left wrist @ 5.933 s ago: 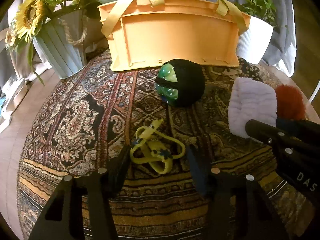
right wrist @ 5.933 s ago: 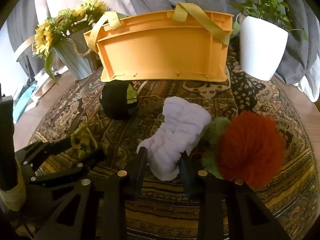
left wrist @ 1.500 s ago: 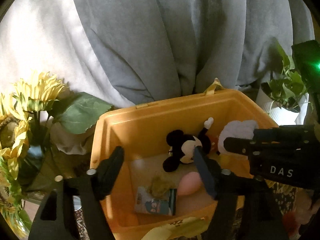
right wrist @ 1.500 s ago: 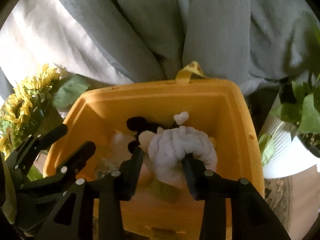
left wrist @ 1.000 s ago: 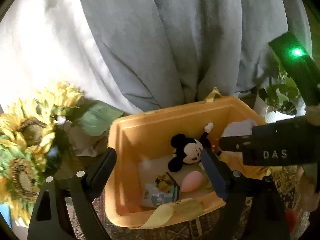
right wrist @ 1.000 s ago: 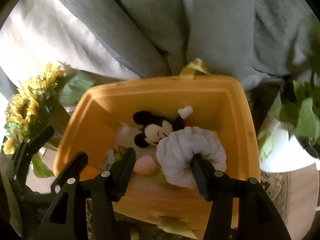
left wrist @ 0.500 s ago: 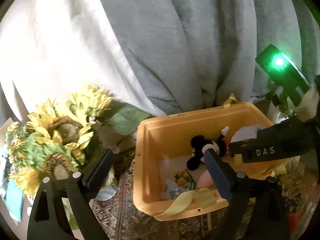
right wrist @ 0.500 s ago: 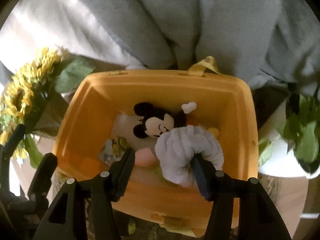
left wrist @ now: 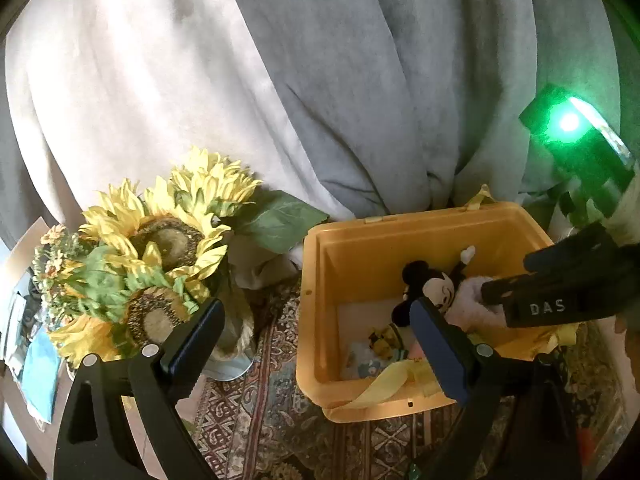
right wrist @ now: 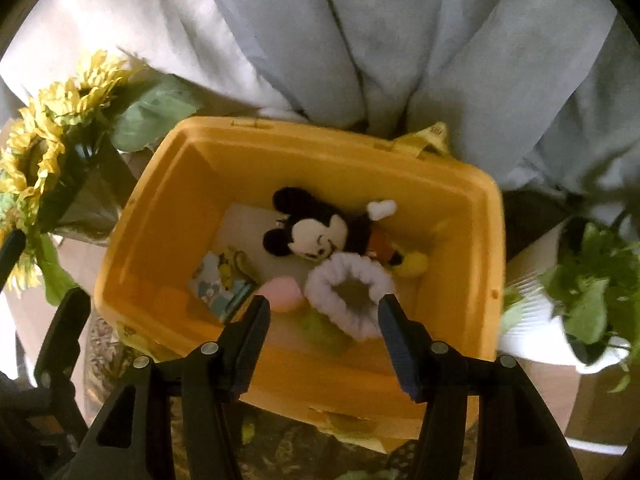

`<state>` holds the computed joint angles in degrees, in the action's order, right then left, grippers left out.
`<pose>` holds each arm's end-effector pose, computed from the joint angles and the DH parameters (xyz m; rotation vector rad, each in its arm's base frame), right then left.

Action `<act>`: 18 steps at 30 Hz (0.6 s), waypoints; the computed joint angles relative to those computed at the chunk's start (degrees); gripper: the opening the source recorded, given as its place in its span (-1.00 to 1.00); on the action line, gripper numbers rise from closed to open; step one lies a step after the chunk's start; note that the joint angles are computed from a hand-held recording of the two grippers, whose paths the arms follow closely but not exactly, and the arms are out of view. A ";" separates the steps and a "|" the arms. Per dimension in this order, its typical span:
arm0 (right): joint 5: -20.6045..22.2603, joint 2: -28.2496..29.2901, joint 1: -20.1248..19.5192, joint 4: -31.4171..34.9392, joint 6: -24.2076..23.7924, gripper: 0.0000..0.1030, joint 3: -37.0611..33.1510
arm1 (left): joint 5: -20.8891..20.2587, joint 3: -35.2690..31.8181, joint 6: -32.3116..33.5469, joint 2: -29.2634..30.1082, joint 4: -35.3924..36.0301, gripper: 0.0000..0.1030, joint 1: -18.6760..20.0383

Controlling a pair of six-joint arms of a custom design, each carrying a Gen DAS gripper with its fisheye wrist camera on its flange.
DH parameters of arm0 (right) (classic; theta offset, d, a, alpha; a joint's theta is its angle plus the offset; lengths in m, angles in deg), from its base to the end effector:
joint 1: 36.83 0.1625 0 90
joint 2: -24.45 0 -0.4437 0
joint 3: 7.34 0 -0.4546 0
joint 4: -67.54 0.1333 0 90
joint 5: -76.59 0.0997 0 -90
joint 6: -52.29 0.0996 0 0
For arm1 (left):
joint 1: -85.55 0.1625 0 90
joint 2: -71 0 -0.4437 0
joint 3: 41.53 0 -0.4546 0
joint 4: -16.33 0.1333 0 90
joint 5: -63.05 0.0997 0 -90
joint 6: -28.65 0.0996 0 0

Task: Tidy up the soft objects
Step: 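Withdraw both tools from the crate toward the red pompom and black ball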

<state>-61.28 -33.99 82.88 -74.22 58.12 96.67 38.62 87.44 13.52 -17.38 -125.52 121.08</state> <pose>0.3771 -0.5410 0.1603 0.4293 -2.3018 0.4376 -0.2471 -0.4517 0.2893 0.5871 2.0426 -0.9514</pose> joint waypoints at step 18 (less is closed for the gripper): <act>-6.46 -7.25 8.59 -21.48 -1.99 0.11 12.53 | 2.04 4.41 -12.00 -11.45 15.05 0.86 -11.01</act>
